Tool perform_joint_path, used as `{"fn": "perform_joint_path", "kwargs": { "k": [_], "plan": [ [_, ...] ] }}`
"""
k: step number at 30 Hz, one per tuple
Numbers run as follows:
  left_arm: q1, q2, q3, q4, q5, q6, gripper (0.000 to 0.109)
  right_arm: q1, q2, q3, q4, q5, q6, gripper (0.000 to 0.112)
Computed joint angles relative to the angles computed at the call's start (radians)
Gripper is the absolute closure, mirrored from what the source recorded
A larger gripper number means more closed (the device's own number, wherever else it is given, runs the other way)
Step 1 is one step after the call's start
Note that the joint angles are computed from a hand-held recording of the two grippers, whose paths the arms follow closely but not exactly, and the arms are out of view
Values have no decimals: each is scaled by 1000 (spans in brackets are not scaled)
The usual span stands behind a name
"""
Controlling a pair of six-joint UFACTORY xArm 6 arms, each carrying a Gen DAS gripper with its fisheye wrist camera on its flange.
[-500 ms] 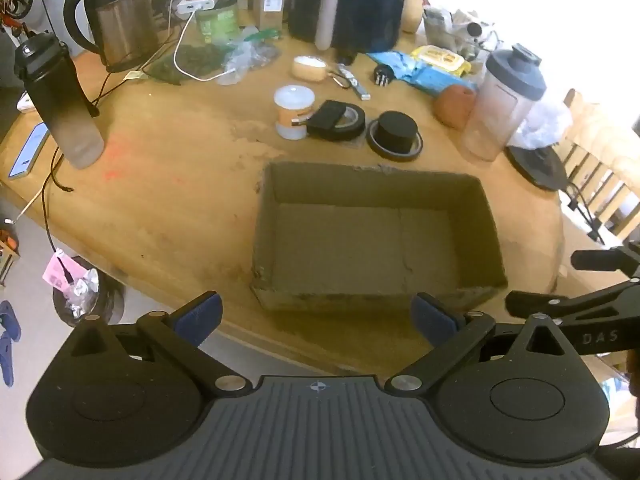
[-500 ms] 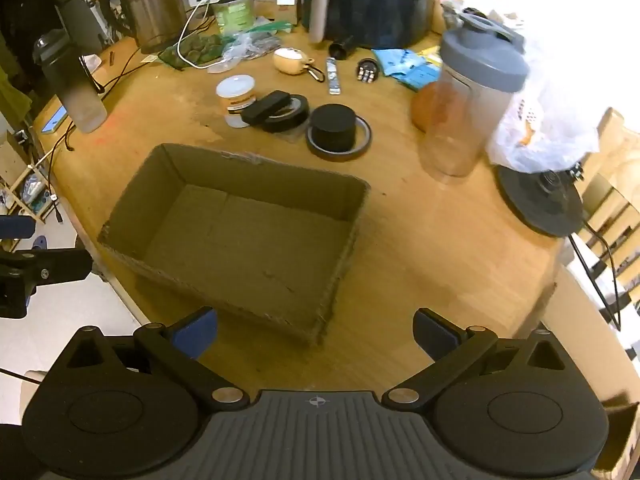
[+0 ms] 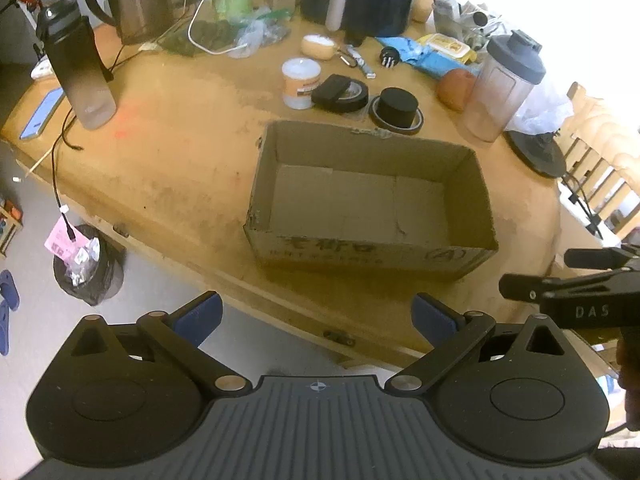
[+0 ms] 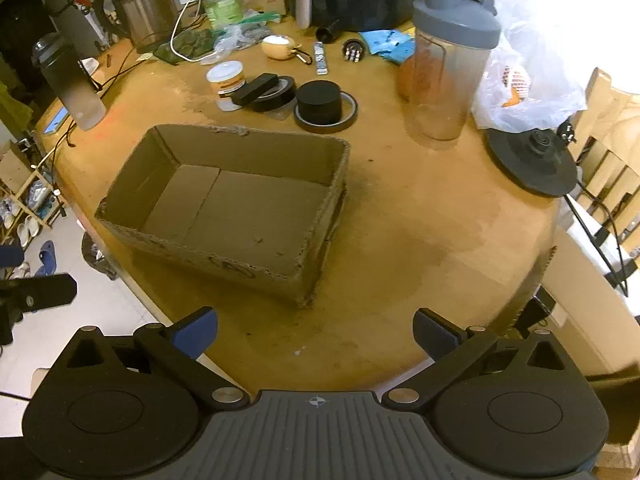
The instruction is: Organize rigid objects
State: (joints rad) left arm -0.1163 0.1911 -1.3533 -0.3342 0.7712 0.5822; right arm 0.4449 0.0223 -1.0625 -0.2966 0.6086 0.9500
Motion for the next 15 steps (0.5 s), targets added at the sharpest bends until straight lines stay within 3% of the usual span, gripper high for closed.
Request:
{"fn": "perform_joint_path", "kwargs": {
  "k": [5, 7, 15],
  "plan": [
    [1, 33, -28, -47, -46, 25, 6, -8, 36, -45, -10, -1, 17, 9],
    [3, 61, -67, -45, -31, 16, 6, -15, 44, -47, 12, -31, 13, 9],
    [14, 198, -251, -59, 41, 56, 6, -32, 90, -99, 53, -10, 21, 9]
  ]
}}
